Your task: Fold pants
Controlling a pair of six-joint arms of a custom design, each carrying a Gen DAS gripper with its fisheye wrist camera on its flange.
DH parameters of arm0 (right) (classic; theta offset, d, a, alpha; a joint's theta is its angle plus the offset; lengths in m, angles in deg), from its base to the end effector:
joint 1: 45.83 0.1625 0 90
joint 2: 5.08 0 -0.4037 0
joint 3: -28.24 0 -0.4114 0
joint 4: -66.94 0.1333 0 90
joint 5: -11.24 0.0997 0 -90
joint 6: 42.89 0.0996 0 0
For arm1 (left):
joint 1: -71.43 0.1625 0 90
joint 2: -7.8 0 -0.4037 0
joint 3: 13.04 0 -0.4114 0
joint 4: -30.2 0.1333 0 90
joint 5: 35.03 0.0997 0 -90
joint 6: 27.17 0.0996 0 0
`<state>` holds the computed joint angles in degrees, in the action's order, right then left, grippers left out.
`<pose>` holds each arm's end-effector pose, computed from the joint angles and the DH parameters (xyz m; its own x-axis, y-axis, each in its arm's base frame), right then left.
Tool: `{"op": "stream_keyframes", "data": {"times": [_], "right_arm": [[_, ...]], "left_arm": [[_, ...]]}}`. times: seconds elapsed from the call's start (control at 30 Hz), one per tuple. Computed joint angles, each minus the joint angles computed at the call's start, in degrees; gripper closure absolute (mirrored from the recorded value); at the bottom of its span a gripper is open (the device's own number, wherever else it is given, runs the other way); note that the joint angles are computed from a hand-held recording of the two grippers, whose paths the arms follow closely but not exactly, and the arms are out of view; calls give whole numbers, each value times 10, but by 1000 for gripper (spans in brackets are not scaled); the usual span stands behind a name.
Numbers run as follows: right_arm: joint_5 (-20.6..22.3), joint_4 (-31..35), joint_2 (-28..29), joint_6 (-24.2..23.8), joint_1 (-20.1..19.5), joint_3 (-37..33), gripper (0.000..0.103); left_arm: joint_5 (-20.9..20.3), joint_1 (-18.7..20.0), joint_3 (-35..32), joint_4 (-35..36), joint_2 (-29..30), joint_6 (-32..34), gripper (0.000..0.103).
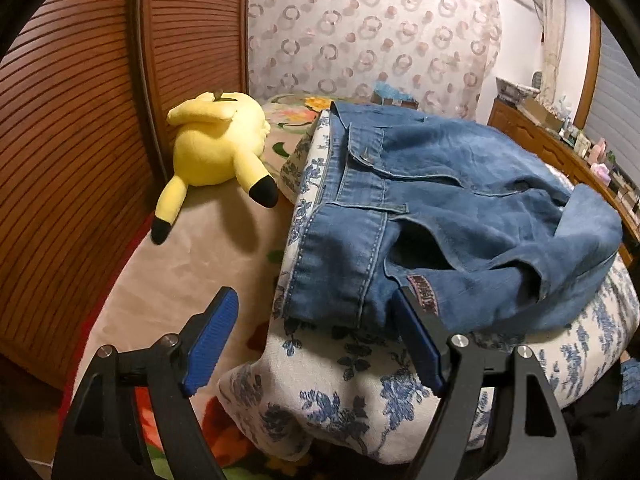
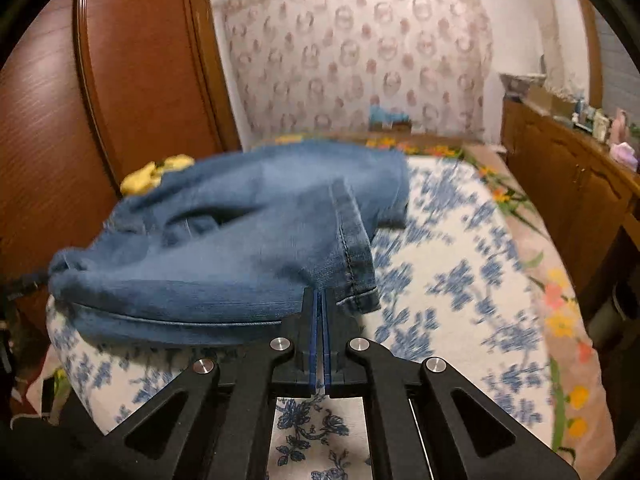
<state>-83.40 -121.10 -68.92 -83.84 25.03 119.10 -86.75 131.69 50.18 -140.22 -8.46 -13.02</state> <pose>-0.1016 -0.6748 0.3999 -0.7621 0.1000 0.6396 -0.5202 0.4936 -0.6970 -0.2249 -0.7867 -0.0354 -0.7240 0.2671 -0.6359 0.6093 0.6797 -0.4083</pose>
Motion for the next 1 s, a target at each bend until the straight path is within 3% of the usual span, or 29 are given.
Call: {"op": "stream_keyframes", "data": {"times": [0.2, 0.27, 0.47, 0.53, 0.73, 0.83, 0.9, 1.0], "right_arm": [[-3, -2, -7, 0, -8, 12, 103], [-3, 8, -7, 3, -5, 10, 103], [-8, 23, 1, 0, 0, -3, 103], [-6, 29, 4, 1, -2, -10, 103], [-7, 41, 10, 11, -4, -20, 100], [-21, 43, 16, 10, -1, -25, 86], [-21, 52, 16, 12, -1, -27, 65], [-28, 64, 23, 16, 1, -36, 56]], "left_arm": [[8, 7, -40, 43, 22, -16, 24], [3, 9, -43, 48, 24, -20, 30], [-23, 10, -45, 50, 25, -22, 61], [-33, 9, -41, 44, 22, -17, 78], [-25, -8, -28, 4, 14, 4, 83], [-24, -15, -29, -13, 12, 19, 83], [-23, -19, -36, -17, 15, 31, 83], [-23, -22, -50, -17, 22, 42, 83]]}}
